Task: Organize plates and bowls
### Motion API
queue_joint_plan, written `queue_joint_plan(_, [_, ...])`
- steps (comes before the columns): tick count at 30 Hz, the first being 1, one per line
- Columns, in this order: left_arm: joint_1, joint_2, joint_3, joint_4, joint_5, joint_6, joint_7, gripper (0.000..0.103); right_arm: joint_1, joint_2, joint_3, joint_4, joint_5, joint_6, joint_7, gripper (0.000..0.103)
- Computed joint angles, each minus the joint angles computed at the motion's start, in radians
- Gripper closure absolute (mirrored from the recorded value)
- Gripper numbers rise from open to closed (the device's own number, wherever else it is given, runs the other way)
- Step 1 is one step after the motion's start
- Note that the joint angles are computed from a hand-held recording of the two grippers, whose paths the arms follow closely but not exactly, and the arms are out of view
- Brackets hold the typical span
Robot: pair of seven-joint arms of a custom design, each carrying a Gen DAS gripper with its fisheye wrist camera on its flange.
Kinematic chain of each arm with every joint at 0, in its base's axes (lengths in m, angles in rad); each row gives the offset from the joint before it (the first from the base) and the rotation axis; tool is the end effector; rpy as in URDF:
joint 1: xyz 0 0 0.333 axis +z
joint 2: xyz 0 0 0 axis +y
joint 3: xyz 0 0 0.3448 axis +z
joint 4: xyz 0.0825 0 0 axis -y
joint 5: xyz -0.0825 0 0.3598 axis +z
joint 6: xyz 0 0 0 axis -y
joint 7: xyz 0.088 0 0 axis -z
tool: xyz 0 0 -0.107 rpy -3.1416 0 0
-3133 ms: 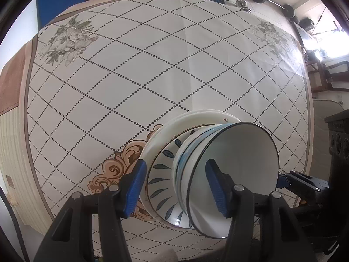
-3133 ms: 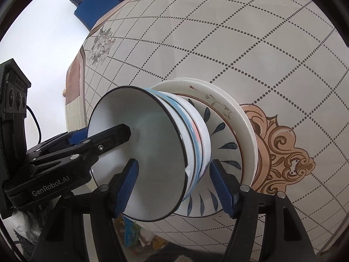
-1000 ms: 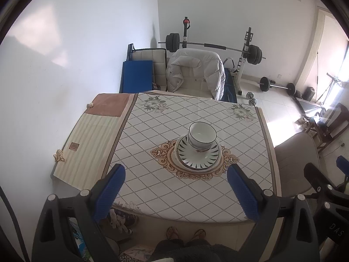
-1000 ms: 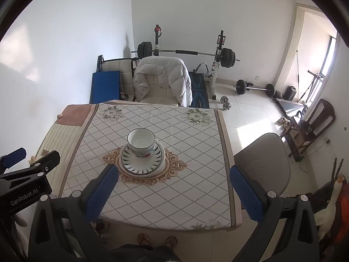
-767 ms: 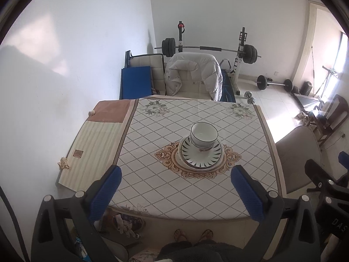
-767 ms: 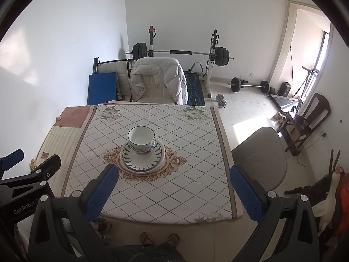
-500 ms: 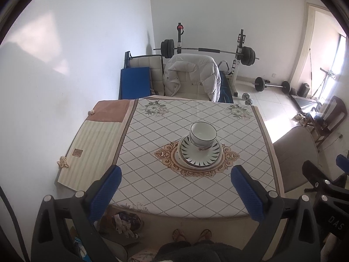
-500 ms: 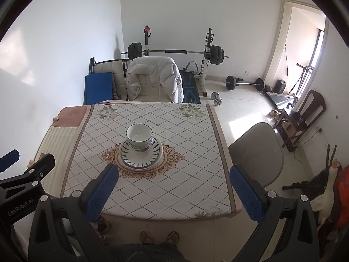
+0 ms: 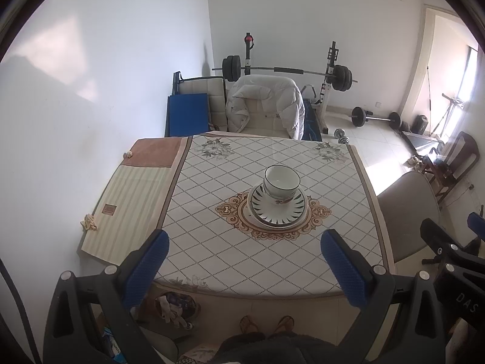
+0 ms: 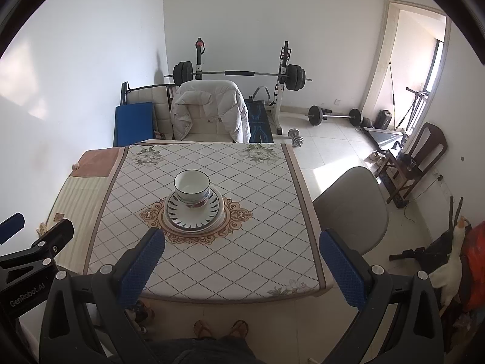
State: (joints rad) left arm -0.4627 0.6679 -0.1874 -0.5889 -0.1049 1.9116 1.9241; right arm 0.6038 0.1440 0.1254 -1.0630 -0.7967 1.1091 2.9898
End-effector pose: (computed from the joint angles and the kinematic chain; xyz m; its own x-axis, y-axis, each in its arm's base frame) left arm 0.6165 -0.3863 0.7158 -0.7952 -0.6063 -0.0094 -0.4599 0.6131 -0.6423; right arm 0.4431 0.2546 0.7891 -0.8663 -0.4936 0.0765 -0.4183 0.6332 -0.6512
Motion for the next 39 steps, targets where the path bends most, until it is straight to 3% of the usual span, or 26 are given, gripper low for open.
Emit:
queue_joint_plan(8, [0.018, -0.055, -0.005, -0.095, -0.015, 0.047, 0.015, 0.000, 0.010, 0.003, 0.004, 0.002, -0.006, -0.007, 0.011, 0.000])
queue_joint_plan(26, [0.012, 0.017, -0.007, 0.049, -0.014, -0.008, 0.027, 0.000, 0.035, 0.030, -0.013, 0.046, -0.040, -0.027, 0.004, 0.000])
queue_joint_plan(32, [0.017, -0.008, -0.007, 0.003, -0.018, 0.012, 0.033, 0.000, 0.042, 0.045, -0.019, 0.062, -0.030, -0.035, 0.014, 0.000])
queue_joint_plan(39, [0.014, 0.015, -0.006, 0.043, -0.014, 0.000, 0.042, 0.000, 0.047, 0.054, -0.025, 0.072, -0.034, -0.041, 0.016, 0.000])
